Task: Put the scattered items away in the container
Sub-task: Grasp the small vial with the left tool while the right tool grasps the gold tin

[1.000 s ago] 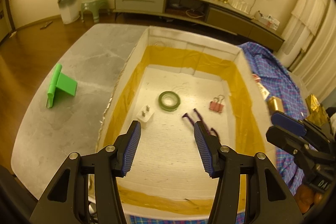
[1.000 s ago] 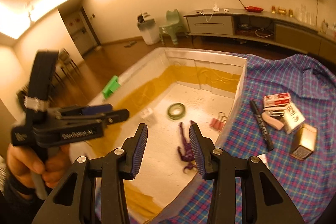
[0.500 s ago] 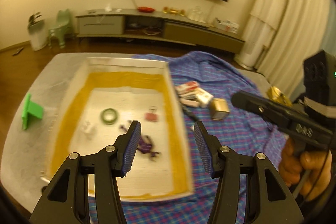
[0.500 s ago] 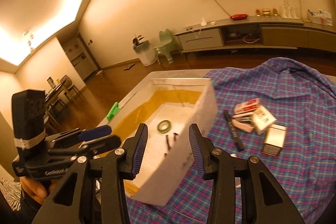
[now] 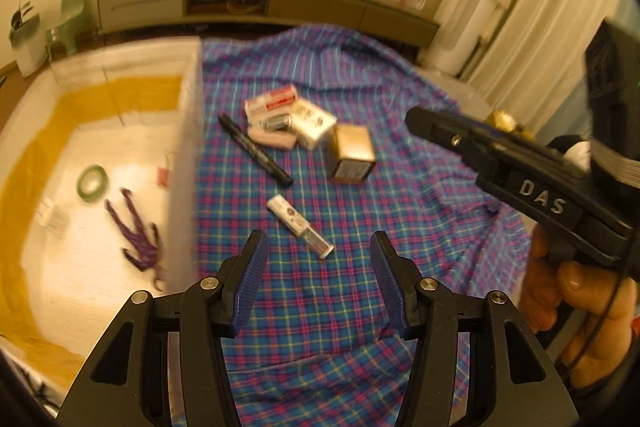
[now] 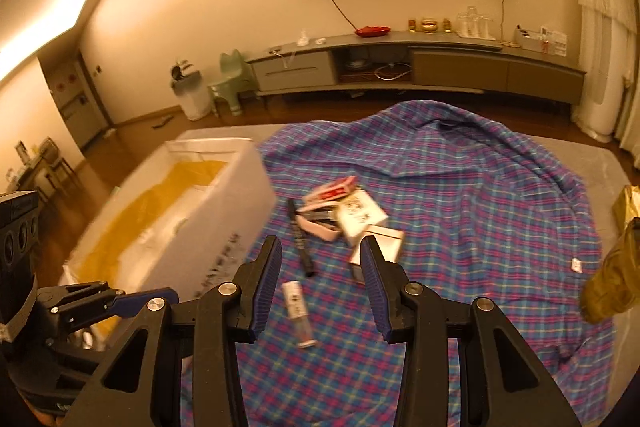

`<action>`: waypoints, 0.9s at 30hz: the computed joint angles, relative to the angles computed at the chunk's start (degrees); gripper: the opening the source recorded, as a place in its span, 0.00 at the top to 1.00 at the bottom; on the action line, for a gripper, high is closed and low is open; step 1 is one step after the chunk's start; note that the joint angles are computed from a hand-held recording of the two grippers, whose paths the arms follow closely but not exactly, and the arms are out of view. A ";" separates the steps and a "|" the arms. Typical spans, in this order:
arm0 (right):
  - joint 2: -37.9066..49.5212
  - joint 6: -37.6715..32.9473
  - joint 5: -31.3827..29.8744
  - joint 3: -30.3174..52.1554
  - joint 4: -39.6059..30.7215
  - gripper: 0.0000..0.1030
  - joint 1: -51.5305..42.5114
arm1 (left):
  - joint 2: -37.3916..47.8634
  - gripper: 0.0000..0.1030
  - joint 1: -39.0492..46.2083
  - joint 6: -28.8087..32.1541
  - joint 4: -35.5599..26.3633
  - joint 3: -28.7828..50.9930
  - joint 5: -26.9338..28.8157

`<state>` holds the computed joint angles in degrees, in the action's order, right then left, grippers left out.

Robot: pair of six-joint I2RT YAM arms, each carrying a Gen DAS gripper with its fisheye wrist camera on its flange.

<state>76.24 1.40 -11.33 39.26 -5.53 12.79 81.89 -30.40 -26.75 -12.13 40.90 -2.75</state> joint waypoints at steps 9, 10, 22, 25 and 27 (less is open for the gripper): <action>19.86 -2.77 5.17 7.47 5.01 0.40 -0.66 | 19.97 0.45 2.86 -7.03 4.30 8.05 0.03; 21.79 -2.65 5.80 8.57 5.36 0.39 -0.48 | 21.32 0.45 2.98 -7.80 4.01 8.98 -0.63; 39.90 -2.39 5.80 20.28 5.82 0.51 -2.27 | 29.45 0.52 1.91 -3.34 10.53 10.85 -7.09; 39.44 -3.37 4.33 18.90 7.14 0.52 -3.55 | 28.94 0.75 1.83 -0.23 12.77 8.85 -9.00; 38.29 -3.99 4.22 17.56 7.88 0.52 -3.98 | 28.45 0.81 2.51 1.00 14.25 7.71 -7.85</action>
